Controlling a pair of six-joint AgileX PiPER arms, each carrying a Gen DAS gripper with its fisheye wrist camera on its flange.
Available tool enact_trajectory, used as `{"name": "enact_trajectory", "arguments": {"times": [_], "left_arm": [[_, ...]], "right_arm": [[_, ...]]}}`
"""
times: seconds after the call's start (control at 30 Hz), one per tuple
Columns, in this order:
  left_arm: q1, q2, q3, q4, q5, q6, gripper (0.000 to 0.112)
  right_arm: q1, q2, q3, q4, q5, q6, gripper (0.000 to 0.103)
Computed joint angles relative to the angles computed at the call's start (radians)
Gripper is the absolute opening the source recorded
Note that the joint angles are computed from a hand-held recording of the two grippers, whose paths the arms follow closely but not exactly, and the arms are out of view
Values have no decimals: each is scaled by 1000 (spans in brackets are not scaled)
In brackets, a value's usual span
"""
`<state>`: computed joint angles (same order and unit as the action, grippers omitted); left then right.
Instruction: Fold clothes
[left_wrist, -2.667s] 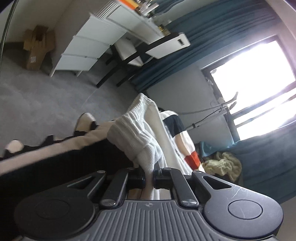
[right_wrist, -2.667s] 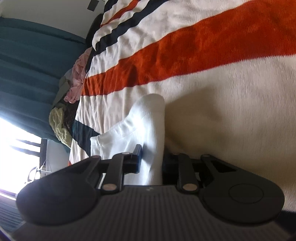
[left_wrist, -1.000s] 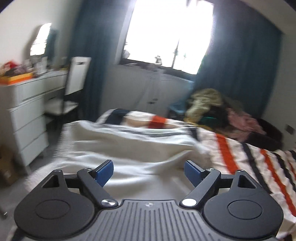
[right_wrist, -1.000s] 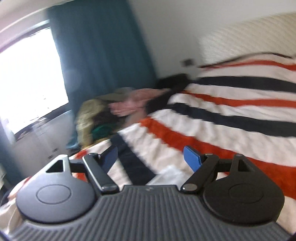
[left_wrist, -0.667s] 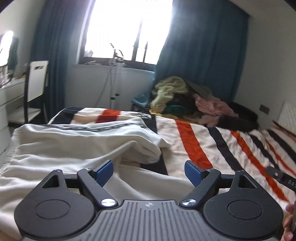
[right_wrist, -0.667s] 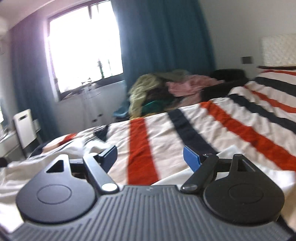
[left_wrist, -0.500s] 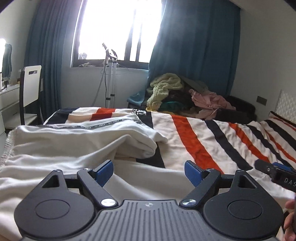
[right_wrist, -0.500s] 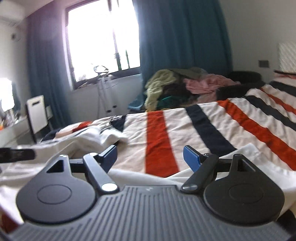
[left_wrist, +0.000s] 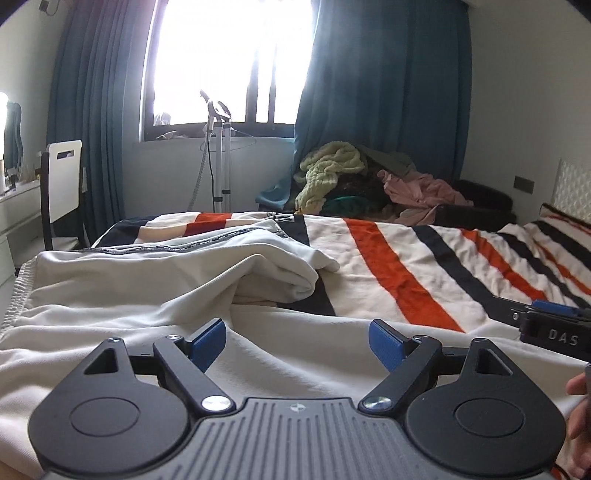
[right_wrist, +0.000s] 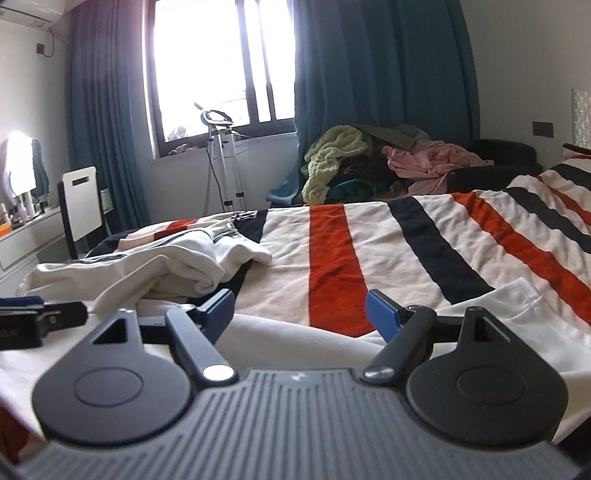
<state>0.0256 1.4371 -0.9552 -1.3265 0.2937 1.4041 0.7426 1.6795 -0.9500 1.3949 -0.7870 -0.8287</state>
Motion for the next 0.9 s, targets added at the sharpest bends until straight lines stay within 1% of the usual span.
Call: {"name": "enact_trajectory", "arguments": {"times": [0.13,0.3,0.5,0.57,0.63,0.8,0.9], "left_arm": [[17,-10,6,13,23,-10,87],[10,-10,18,38,6,-32,87],[-1,19,18,100,-15,-120,87],[-15,28,21,123,-45,-136,87],[-38,35,30,135,-91,-131,87],[-98,56,67,60,-178,-13,87],[-154,79,83,134,-244,-52,87]], "right_arm": [[-1,20,-2,-15,-21,56,80],[15,55,-9,-31,-42,60,80],[9,36,13,-37,-67,120,80],[-1,30,17,-18,-61,132,80],[-12,25,18,5,-49,140,80],[-34,16,18,49,-35,143,80],[-41,14,21,63,-28,137,80]]}}
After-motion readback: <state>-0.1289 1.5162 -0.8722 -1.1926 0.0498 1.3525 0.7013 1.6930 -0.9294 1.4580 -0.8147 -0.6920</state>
